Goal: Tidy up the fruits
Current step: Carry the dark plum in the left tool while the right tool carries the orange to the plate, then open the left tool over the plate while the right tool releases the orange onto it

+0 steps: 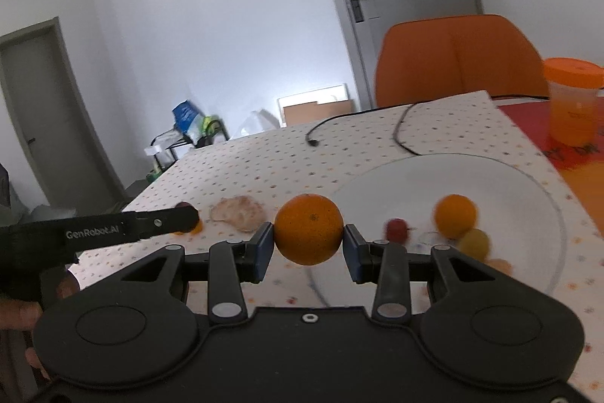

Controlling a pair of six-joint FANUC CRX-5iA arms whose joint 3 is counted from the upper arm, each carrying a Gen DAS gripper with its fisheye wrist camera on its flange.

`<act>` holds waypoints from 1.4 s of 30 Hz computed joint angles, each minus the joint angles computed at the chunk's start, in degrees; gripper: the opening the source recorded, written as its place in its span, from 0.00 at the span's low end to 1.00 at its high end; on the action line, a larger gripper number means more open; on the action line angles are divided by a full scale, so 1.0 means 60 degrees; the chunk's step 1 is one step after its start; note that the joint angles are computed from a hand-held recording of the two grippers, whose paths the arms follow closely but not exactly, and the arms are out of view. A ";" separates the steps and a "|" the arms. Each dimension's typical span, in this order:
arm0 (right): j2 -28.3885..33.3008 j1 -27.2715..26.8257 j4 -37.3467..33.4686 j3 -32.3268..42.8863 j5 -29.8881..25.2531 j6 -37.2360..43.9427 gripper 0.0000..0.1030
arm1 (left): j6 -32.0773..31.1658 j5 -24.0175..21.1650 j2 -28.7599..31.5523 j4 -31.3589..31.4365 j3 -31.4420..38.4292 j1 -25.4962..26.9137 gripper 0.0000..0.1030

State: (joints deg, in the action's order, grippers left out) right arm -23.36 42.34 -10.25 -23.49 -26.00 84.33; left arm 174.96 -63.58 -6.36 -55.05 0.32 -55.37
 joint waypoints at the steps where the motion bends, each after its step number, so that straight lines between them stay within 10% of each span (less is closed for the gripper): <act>1: -0.0035 -0.0090 0.0014 -0.0030 -0.0022 -0.0016 0.37 | -0.0069 0.0078 0.0070 0.0038 0.0056 0.0021 0.22; 20: 0.0011 -0.0931 0.3257 -0.1299 0.1259 -0.3450 0.37 | -0.1943 0.1483 0.1119 0.1088 0.0878 0.0686 0.22; 42: 0.0228 -0.1209 0.1614 -0.0847 0.1397 -0.1859 0.42 | -0.2878 0.1345 0.1970 0.1887 0.1657 0.1037 0.25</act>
State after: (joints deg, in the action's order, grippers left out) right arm -21.99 35.08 -0.56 -28.57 -17.62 73.18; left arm 157.69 -55.52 5.46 -43.72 10.26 -49.15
